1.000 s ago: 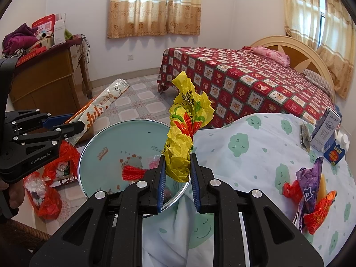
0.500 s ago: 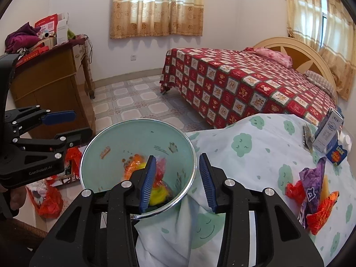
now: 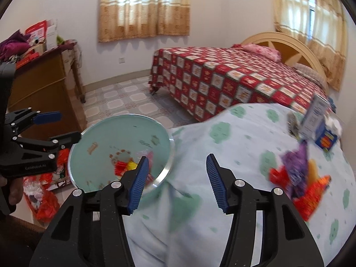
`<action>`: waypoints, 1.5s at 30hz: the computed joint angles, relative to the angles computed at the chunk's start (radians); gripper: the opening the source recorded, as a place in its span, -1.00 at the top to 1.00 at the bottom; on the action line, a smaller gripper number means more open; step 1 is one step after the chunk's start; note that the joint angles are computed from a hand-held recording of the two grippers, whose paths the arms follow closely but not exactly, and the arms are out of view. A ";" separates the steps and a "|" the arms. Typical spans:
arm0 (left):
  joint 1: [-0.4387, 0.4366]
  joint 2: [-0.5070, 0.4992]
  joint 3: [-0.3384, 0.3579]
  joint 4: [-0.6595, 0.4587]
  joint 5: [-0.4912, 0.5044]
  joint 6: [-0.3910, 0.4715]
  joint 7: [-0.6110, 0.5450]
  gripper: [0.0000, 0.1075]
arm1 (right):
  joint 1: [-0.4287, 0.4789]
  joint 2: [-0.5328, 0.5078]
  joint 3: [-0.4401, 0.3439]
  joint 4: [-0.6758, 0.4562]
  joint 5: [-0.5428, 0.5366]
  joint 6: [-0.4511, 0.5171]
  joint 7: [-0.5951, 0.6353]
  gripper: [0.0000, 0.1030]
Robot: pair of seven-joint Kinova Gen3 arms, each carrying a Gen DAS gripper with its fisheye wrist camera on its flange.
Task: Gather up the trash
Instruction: 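Reach the left tool to the purple wrapper, grasp it and lift toward the bucket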
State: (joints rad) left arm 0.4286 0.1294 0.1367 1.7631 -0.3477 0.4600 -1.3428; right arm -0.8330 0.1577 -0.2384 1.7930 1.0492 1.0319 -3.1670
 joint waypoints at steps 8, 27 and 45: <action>0.102 0.037 0.021 -0.018 -0.078 0.029 0.036 -0.36 | 0.011 -0.145 -0.072 0.190 -0.078 0.199 -0.244 -0.11; 0.448 0.250 0.040 -0.322 -0.104 0.143 0.104 -0.36 | 0.094 -0.382 -0.326 0.478 -0.294 0.434 -0.643 -0.32; 0.400 0.278 0.049 -0.402 0.109 0.237 -0.199 0.87 | 0.111 -0.414 -0.378 0.548 -0.298 0.378 -0.762 -0.42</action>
State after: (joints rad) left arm 0.8283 0.4072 0.1859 1.3607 -0.2389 0.6972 -1.5414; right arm -0.7219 -0.2564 -0.6162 2.3408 0.7516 1.4098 -3.9287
